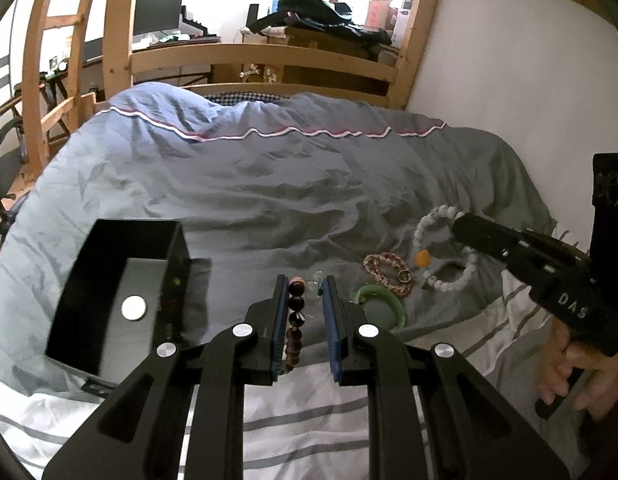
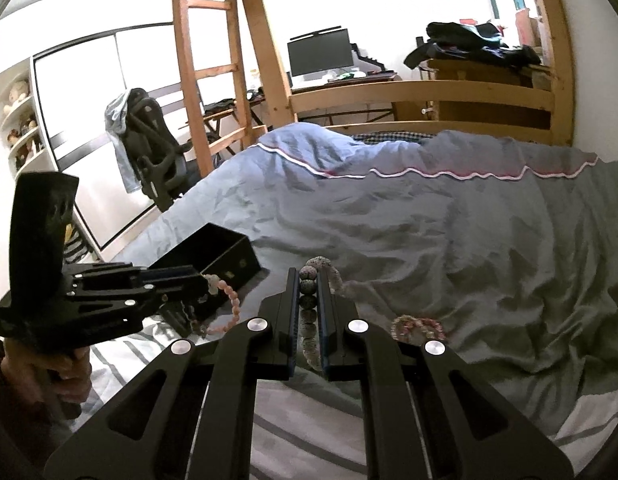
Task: Organize jewelry
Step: 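Carry the dark beaded bracelet with the right tool while the left tool brings the black box closer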
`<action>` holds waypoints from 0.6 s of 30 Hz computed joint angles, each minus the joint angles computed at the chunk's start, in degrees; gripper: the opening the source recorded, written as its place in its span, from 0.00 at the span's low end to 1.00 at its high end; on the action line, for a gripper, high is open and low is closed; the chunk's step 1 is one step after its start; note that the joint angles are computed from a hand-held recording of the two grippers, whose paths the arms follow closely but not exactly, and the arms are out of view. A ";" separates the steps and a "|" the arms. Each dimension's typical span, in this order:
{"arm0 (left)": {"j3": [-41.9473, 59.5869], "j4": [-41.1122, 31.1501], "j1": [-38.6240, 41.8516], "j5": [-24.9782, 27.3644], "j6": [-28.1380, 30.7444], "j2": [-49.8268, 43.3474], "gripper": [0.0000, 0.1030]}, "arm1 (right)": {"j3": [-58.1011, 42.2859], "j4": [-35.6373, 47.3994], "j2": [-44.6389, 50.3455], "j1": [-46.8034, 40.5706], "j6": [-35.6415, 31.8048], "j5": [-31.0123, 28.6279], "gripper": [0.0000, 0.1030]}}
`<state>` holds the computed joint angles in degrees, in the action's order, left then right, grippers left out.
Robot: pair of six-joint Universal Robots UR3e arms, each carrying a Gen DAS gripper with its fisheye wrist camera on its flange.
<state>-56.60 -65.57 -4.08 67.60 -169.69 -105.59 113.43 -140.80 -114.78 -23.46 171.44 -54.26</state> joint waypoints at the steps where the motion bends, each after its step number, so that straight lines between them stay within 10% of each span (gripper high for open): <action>1: 0.03 -0.27 0.31 0.06 0.04 0.26 0.16 | -1.01 -0.68 1.22 2.07 0.93 -1.50 0.09; 18: 2.53 -2.66 12.05 -3.78 5.33 1.34 0.16 | -26.16 -4.39 26.15 29.47 9.15 -19.74 0.09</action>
<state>-54.07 -68.24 7.97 63.82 -164.37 -104.25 87.27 -145.19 -88.63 6.01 180.59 -74.00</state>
